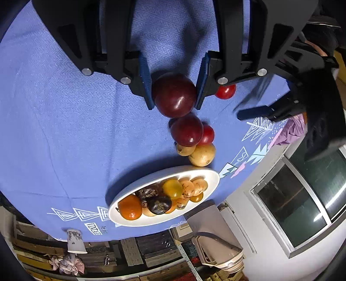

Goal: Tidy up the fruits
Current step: 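Grasp a red tomato with the left tool while the right tool grasps a dark red plum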

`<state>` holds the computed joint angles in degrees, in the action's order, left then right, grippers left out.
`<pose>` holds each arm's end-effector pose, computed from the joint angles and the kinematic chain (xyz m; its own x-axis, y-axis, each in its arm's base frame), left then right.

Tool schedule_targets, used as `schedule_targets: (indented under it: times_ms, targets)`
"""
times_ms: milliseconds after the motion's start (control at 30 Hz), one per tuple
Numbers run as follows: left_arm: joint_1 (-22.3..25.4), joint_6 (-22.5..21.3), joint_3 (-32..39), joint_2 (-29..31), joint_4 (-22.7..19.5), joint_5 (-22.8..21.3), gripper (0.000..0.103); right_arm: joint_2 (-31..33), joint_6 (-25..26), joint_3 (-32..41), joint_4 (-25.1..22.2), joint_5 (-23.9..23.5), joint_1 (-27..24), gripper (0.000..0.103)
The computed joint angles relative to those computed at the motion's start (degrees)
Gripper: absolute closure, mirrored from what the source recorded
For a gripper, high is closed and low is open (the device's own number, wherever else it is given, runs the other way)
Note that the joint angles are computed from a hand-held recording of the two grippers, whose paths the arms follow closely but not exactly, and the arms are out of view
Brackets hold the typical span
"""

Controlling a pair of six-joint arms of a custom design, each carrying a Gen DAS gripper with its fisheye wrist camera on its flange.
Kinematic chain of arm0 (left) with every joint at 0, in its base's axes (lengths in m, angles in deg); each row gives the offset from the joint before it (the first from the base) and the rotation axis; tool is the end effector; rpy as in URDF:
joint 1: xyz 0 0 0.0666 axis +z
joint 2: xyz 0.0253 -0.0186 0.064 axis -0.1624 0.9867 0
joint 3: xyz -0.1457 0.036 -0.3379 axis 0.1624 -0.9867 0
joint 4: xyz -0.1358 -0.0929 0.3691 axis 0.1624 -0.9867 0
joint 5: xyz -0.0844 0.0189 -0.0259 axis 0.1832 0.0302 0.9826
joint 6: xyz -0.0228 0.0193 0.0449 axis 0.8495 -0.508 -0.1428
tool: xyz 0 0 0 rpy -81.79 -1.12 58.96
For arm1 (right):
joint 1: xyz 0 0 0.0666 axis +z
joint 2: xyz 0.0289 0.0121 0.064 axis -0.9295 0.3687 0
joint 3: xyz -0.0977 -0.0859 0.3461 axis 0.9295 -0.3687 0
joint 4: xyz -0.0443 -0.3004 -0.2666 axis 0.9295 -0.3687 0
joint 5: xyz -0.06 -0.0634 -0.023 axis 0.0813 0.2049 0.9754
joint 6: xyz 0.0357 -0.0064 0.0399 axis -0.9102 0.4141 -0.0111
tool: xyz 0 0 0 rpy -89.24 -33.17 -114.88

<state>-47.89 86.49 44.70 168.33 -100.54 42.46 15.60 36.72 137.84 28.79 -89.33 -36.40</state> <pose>0.4221 -0.3391 0.3194 -0.6883 0.4480 -0.5706 0.5916 0.8019 -0.0840 0.3967 0.2486 0.3143 -0.7744 0.1553 -0.6134 -0.1592 0.8904 0.4265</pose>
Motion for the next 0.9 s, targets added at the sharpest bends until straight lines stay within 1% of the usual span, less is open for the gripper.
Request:
schedule_targets:
  times_ms: [67,100,133,167,200,233,400,500,567,633,667,767,833,900]
  targets:
    - [-0.08,-0.12,0.34,0.5,0.0,-0.43,0.037,0.02,0.21,0.02,-0.1,-0.31,-0.02,0.066]
    - [-0.1,-0.08,0.43,0.6,0.05,-0.74,0.039,0.07,0.27,0.07,-0.18,-0.24,0.02,0.066]
    - [-0.09,-0.05,0.39,0.65,0.41,-0.84,0.045,0.12,0.18,0.1,-0.27,-0.18,0.01,0.065]
    - [-0.1,-0.03,0.35,0.67,0.65,-1.05,0.057,0.13,0.12,0.11,-0.33,-0.3,-0.06,0.065]
    - [-0.15,-0.07,0.28,0.67,0.92,-1.54,0.064,0.08,-0.02,0.02,-0.21,-0.39,-0.12,0.065]
    - [-0.21,-0.15,0.23,0.73,1.17,-2.28,0.074,0.05,-0.05,-0.01,-0.11,-0.29,-0.08,0.065]
    - [0.23,-0.24,0.08,0.4,0.91,-1.35,0.074,0.14,0.18,0.01,-0.13,-0.08,-0.04,0.065]
    - [0.95,0.64,0.31,0.23,0.21,-0.57,0.075,0.44,0.39,0.33,-0.65,-0.15,-0.05,0.065]
    - [1.4,1.02,0.41,0.25,-0.24,-0.8,0.074,1.12,0.97,1.37,-2.48,1.29,0.49,0.064]
    - [1.93,1.62,0.13,0.14,0.0,0.33,0.074,1.98,2.11,2.68,-4.64,2.88,1.18,0.064]
    - [1.96,1.63,0.01,0.04,0.09,0.41,0.074,2.85,2.66,3.86,-6.6,4.23,1.69,0.064]
    - [1.69,1.2,-0.68,-0.26,1.07,-0.32,0.074,4.16,4.35,5.76,-9.41,8.18,3.18,0.064]
    - [1.61,1.13,-1.1,-0.5,1.62,-0.48,0.074,4.23,4.37,5.9,-9.71,9.08,3.43,0.066]
    - [1.76,1.49,-1.13,-0.49,1.67,0.04,0.074,3.75,3.86,5.29,-9.0,8.17,3.04,0.067]
